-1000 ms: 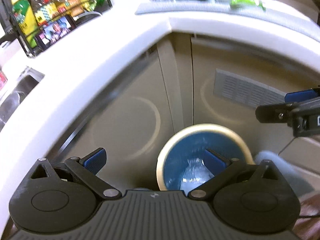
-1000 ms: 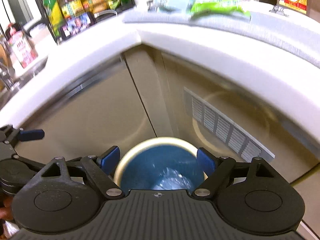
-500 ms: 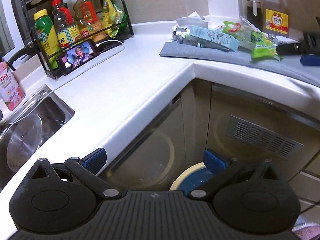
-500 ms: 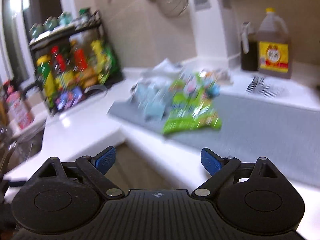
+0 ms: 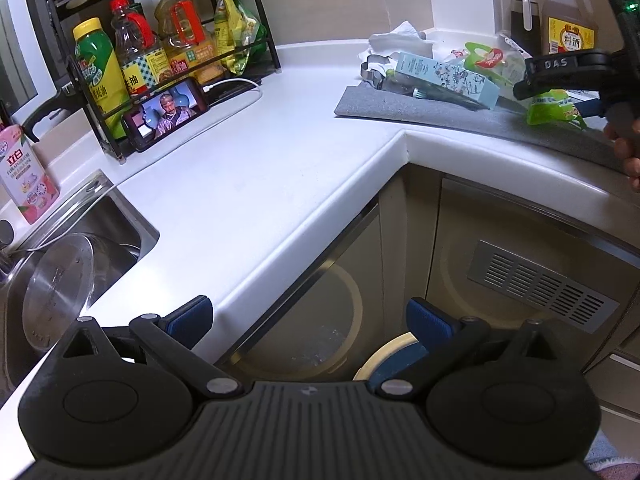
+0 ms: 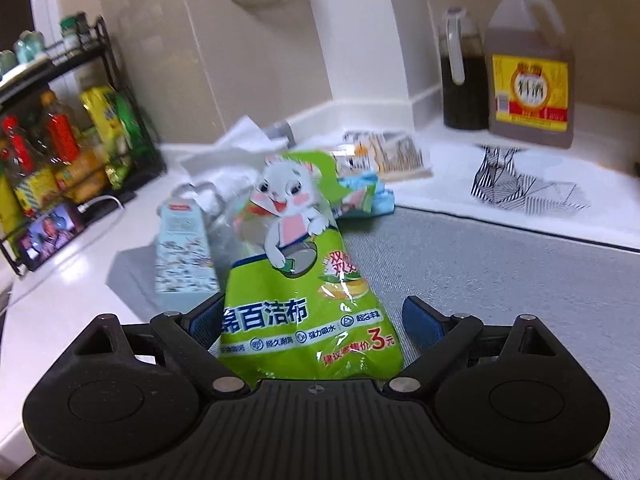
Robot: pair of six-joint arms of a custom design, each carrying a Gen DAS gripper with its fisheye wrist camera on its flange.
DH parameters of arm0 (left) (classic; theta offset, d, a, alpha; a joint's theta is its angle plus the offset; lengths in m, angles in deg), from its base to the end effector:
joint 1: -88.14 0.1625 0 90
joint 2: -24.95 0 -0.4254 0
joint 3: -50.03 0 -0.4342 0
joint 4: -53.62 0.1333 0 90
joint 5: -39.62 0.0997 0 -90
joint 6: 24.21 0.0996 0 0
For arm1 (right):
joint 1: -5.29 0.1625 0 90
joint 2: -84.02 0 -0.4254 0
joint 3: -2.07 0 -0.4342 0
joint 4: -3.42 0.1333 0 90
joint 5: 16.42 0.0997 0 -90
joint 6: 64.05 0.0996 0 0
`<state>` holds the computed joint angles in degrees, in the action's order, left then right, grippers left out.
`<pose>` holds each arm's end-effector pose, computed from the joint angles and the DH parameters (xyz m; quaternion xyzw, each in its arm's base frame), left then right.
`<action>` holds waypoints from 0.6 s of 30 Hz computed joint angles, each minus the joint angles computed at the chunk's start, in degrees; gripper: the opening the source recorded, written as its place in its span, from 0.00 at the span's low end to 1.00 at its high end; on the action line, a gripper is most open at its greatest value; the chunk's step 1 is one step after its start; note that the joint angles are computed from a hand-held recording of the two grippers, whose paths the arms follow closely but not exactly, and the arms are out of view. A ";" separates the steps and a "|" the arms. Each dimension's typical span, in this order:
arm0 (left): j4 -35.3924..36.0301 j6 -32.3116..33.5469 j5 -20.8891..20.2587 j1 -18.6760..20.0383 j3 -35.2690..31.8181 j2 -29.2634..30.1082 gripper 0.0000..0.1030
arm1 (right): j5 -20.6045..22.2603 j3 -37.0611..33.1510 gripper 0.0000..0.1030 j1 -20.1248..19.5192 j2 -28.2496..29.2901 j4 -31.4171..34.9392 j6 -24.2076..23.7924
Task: Collect trash
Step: 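Close the right tool on the green snack bag, then lift the green bag with the right tool while the left tool grasps the floral box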
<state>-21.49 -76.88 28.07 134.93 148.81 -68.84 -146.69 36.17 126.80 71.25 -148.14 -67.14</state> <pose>-0.1682 -0.5162 0.4965 0.0459 0.7694 -0.3729 0.5165 0.5524 -0.7692 0.1050 0.1491 -0.8769 0.3924 0.2341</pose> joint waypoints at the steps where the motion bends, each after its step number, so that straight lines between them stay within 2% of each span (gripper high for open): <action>1: 0.33 -0.21 -0.03 0.13 -0.34 0.24 1.00 | 0.21 -0.91 0.91 -0.17 0.44 1.22 0.02; 2: 0.48 -0.27 -0.07 0.26 -0.68 0.50 1.00 | 0.39 -1.43 0.90 -0.29 0.68 2.21 -0.06; 4: -0.07 0.29 0.01 0.45 -1.20 1.03 1.00 | 0.66 -0.64 0.80 -0.35 0.36 1.71 -1.38; 5: -0.55 0.74 0.17 0.47 -1.30 1.22 1.00 | 0.57 0.43 0.69 -0.27 -0.06 0.30 -2.80; 6: -1.26 1.42 0.40 0.53 -1.41 1.50 1.00 | -0.11 1.57 0.53 -0.09 -0.42 -1.64 -4.05; 7: -2.03 2.18 0.65 0.57 -1.49 1.80 1.00 | -0.83 2.89 0.48 0.10 -0.84 -3.94 -5.05; 12: -8.45 8.38 1.36 0.78 -1.35 3.30 1.00 | -0.51 11.20 0.45 0.35 -5.24 -13.19 -7.52; 18: -16.78 15.61 1.00 1.17 -1.77 5.55 1.00 | -0.04 19.32 0.45 -0.83 -10.76 -21.91 -6.64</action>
<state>-38.27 -61.27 29.08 136.10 147.03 -63.29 -146.73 55.49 125.97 60.49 -170.04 -73.77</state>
